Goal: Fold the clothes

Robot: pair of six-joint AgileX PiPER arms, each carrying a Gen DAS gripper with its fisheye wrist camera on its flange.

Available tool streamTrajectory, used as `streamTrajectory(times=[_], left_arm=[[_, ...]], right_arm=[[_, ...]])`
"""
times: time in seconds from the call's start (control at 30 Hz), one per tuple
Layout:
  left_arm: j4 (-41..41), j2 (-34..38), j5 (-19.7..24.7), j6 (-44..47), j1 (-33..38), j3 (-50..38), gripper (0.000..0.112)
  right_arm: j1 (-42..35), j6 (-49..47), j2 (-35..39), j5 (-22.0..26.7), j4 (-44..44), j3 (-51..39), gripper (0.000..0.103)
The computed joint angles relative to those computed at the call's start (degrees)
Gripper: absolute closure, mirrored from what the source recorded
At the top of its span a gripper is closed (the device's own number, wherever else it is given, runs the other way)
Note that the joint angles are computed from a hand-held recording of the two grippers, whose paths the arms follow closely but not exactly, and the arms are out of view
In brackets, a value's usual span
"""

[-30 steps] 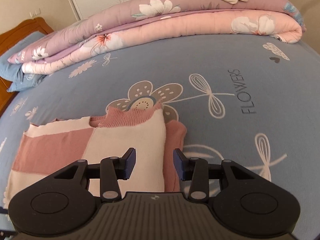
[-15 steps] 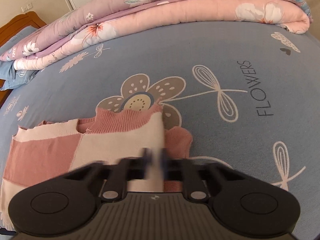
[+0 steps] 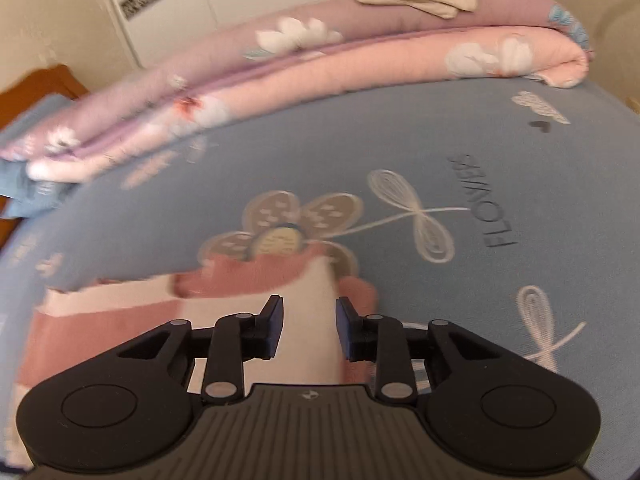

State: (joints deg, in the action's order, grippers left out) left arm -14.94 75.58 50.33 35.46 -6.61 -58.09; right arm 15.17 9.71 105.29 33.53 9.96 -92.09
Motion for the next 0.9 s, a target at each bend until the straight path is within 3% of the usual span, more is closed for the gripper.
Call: streamTrajectory(times=[0.03,0.1,0.2,0.27,0.33,0.4,0.47,0.63,0.7,0.77,0.83,0.9], left_arm=[[0.74,0.53,-1.08,-0.91,0.45,-1.10,0.053],[1.01,2.30,-2.91,-2.28,1.79,-3.54,0.051],[-3.36,7.70,-3.26,-2.44,5.58,-8.91,0.051],[-3.30,11.74,-3.11,-5.09,6.79,-12.81,0.051],[2.60,14.67,-4.64,-10.64,5.75,-14.29,0.051],[9.35,17.04,-4.89,-14.96,4.80,-14.69,0.051],[6.94,15.99,-4.65,-13.80,6.44,-13.70,0.051],[1.54,11.08,-4.17,-6.95,7.34,-10.78,0.047],[7.19,11.84,-3.99,-11.65,5.39,-10.63,0.047],[7.72,12.55,-4.86,-12.80,5.64,-9.52,0.047],[7.76,11.84,-4.95,-13.53,5.52,-9.10,0.047],[7.09,10.15,-3.37,-13.99,5.22,-9.61,0.047]], right_arm=[[-0.45,-4.41,-0.31,1.19,4.93,0.07,0.093],[-1.00,-6.42,0.84,5.18,7.92,-1.17,0.097],[-2.29,-2.53,1.54,5.45,5.80,0.70,0.097],[-5.01,-5.49,0.65,2.80,11.73,5.29,0.103],[-6.34,-8.16,-1.42,0.71,16.43,9.01,0.103],[-5.65,-6.64,-3.91,-0.26,14.38,11.14,0.101],[-4.48,-8.27,-6.87,0.66,13.86,12.90,0.092],[-1.96,-9.25,-10.22,4.07,8.73,15.49,0.092],[-3.50,-11.50,-10.53,3.23,12.24,17.92,0.097],[-5.62,-13.48,-11.49,1.53,18.34,20.81,0.103],[-4.05,-9.11,-13.74,0.13,15.27,22.44,0.098],[-0.72,-4.35,-16.77,-0.51,9.15,23.78,0.085]])
